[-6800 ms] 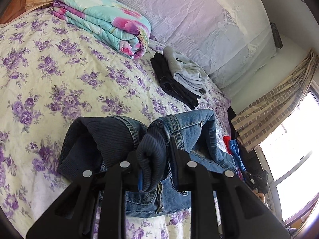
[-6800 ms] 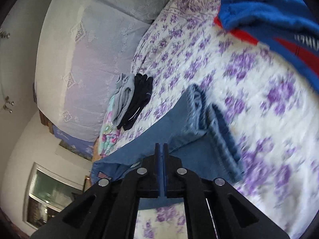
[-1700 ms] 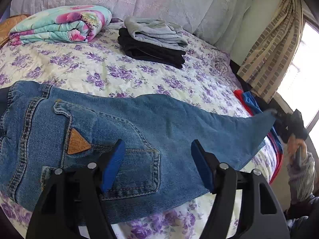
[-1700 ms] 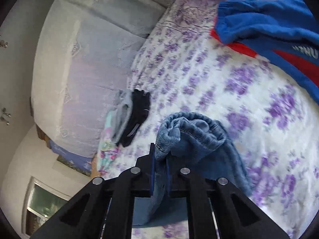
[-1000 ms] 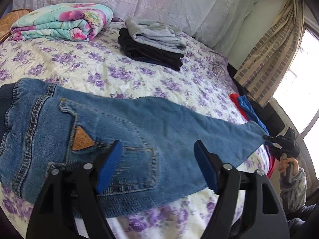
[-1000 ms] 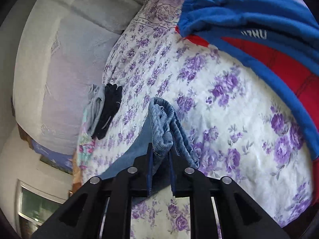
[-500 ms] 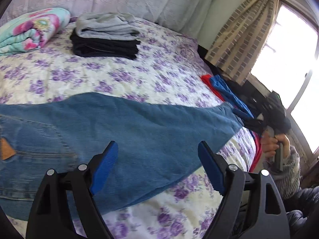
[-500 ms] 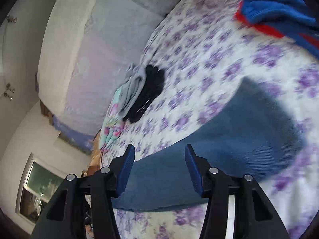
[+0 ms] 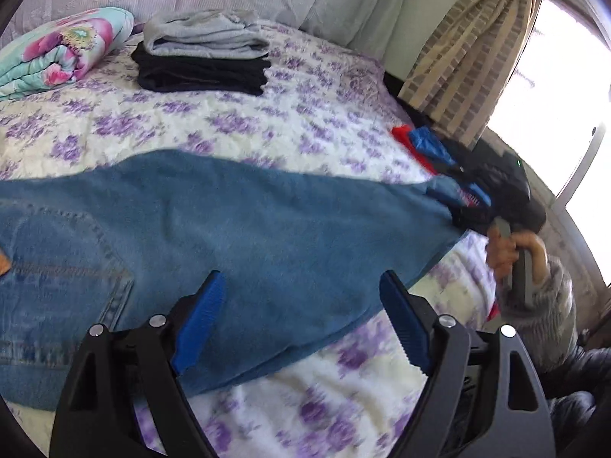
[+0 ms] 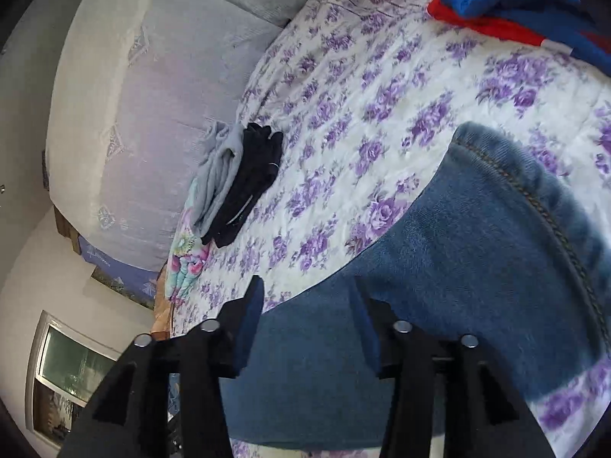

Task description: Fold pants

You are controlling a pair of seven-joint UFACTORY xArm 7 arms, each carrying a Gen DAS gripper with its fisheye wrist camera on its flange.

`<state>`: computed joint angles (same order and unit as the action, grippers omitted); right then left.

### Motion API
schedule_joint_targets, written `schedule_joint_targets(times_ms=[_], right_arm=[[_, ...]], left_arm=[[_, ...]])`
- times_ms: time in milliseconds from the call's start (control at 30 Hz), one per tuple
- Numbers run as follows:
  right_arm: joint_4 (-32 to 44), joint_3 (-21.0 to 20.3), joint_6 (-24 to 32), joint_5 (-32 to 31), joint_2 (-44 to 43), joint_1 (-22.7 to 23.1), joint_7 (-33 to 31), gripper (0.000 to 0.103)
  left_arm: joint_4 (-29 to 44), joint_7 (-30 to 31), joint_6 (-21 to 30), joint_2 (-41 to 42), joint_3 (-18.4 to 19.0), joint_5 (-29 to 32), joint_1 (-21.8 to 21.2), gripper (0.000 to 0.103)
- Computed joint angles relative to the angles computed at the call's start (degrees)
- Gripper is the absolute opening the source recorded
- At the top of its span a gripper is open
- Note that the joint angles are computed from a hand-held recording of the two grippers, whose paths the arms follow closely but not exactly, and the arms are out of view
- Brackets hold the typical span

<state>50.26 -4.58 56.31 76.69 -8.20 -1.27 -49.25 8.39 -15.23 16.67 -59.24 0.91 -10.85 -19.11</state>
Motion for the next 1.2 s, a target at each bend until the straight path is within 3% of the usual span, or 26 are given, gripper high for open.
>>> schedule_joint_targets(times_ms=[100, 133, 167, 200, 233, 267, 333, 433, 500, 567, 600, 667, 733, 800, 933, 1000, 1133, 1200], right_arm=[[-2.65, 0.06, -0.16, -3.42, -1.43, -0.17, 0.12, 0.059], [-3.64, -0.08, -1.27, -3.82, -1.14, -0.31, -0.01, 0.055], [-4.58, -1.26, -0.02, -2.45, -0.95, -0.86, -2.08, 0.049], [-5.16, -1.72, -0.01, -1.95, -1.02, -1.38, -2.61, 0.037], [-5.90, -1.94, -0.45, -1.90, -1.80, -1.90, -2.10, 0.034], [-6.77, -1.43, -1.76, -1.73, -3.42, -1.78, -1.49, 0.035], [-9.15, -0.53, -4.87, -1.94, -7.96, -0.78, -4.15, 0.061], [-13.07, 2.84, -12.47, -4.79, -15.07, 2.99, -8.95, 0.065], [-14.85, 5.58, -18.66, -6.09, -17.15, 5.84, -13.15, 0.070], [-15.31, 10.60, -25.39, -12.88, -14.86, 5.88, -10.71, 0.074], [-15.84, 11.10, -26.86, -14.75, -13.93, 6.47, -11.09, 0.074], [-17.95, 9.00, -29.91, -13.82, -15.75, 9.67, -14.85, 0.074], [-18.19, 7.20, -28.94, -14.84, -16.95, 10.37, -12.89, 0.074], [-18.55, 3.79, -27.91, -12.05, -18.80, 11.92, -12.41, 0.075], [-17.93, -2.84, -21.03, -12.99, -20.38, 12.54, -8.61, 0.084], [-17.94, -5.91, -16.90, -13.24, -20.36, 11.80, -6.49, 0.084], [-16.68, -11.73, -4.74, -8.49, -17.42, 9.34, -3.37, 0.084], [-16.40, -12.85, -1.57, -5.86, -15.99, 7.54, -1.33, 0.084]], left_arm=[[4.55, -0.01, -4.65, 9.69, -0.11, -0.41, -1.92, 0.084], [6.15, -0.52, -4.77, 13.04, -1.56, 0.30, -1.00, 0.084], [7.63, -1.70, -4.12, 16.03, -4.15, 1.59, 1.23, 0.084], [9.20, -4.29, -2.79, 19.16, -8.38, 3.96, 5.21, 0.084], [9.57, -5.69, -2.50, 20.54, -10.21, 5.31, 6.93, 0.084], [9.15, -6.92, -3.26, 20.66, -11.47, 6.58, 7.83, 0.084], [8.54, -9.86, -2.51, 18.58, -13.93, 9.02, 9.68, 0.084], [6.33, -12.02, -5.52, 16.09, -11.59, 8.85, 8.20, 0.087], [5.77, -15.92, -5.72, 15.20, -14.42, 10.24, 12.40, 0.091], [5.96, -18.46, -3.78, 15.63, -15.68, 12.13, 15.29, 0.091], [5.15, -18.02, -4.87, 15.58, -13.72, 12.15, 13.91, 0.091], [4.46, -18.63, -4.50, 13.99, -13.71, 13.04, 13.80, 0.091], [4.52, -20.41, -2.78, 12.70, -15.47, 14.44, 15.19, 0.091], [4.51, -22.63, -1.26, 10.76, -16.76, 15.66, 16.63, 0.091], [2.90, -26.73, 2.98, 1.39, -18.70, 19.06, 20.98, 0.096], [2.47, -27.32, 5.41, -1.36, -17.74, 20.46, 22.28, 0.096], [-0.91, -26.37, 5.31, -2.41, -13.20, 21.06, 23.65, 0.098], [-1.01, -26.84, 5.69, -1.69, -16.08, 22.48, 24.59, 0.098]])
